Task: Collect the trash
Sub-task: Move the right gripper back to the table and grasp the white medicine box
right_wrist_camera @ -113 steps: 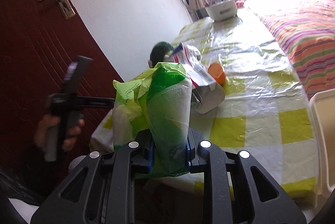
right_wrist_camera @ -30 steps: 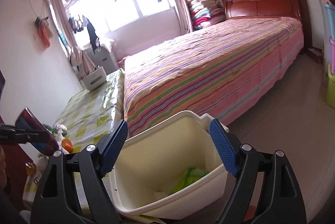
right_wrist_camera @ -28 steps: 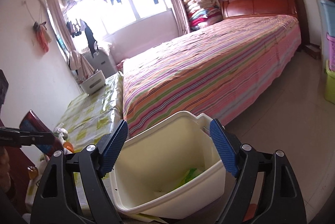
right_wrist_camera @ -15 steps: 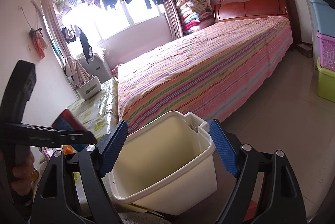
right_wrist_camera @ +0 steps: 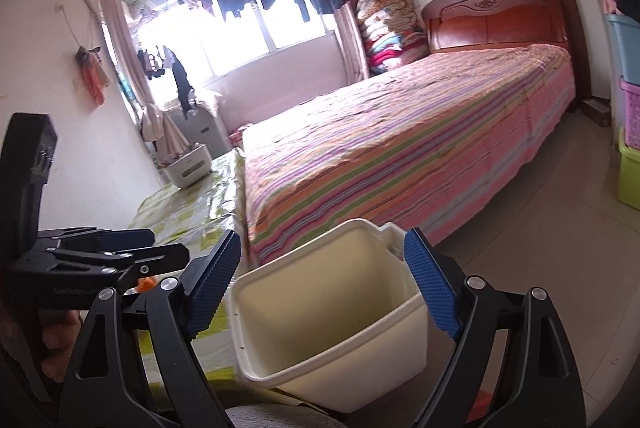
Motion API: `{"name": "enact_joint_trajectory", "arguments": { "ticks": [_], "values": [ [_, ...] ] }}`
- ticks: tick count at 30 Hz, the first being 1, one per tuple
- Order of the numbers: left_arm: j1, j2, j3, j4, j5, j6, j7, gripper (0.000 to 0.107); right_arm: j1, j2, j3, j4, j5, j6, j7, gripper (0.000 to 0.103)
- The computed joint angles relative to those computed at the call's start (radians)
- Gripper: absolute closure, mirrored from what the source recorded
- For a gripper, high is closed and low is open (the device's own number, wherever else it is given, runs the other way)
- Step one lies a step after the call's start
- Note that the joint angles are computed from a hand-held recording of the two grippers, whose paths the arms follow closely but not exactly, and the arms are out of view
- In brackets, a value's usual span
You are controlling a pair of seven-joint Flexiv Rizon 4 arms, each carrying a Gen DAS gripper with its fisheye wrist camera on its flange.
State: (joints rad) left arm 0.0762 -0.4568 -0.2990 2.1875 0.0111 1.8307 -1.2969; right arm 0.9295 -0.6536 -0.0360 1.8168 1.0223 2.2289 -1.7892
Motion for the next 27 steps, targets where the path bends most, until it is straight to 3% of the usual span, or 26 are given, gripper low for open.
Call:
{"name": "enact_joint_trajectory", "arguments": {
  "ticks": [4,9,16,23,27],
  "values": [
    [0.048,0.011,0.031,0.089,0.081,0.166,-0.024,0.033,-0.005,-0.024,0.024,-0.020,-0.099,-0.034,0.037,0.019],
    [0.087,0.045,0.113,0.174,0.123,0.258,-0.116,0.033,-0.028,-0.067,0.077,-0.042,-0.299,-0.066,0.141,0.019],
    [0.086,0.065,0.302,0.302,0.071,0.426,-0.190,0.033,-0.100,-0.150,0.199,-0.151,-0.659,-0.155,0.251,0.014],
    [0.087,0.052,0.428,0.409,-0.062,0.576,-0.167,0.033,-0.173,-0.313,0.325,-0.418,-1.044,-0.380,0.312,0.009],
    [0.146,0.055,0.428,0.452,-0.061,0.584,-0.201,0.033,-0.198,-0.428,0.414,-0.618,-1.232,-0.572,0.324,0.007]
  ]
}}
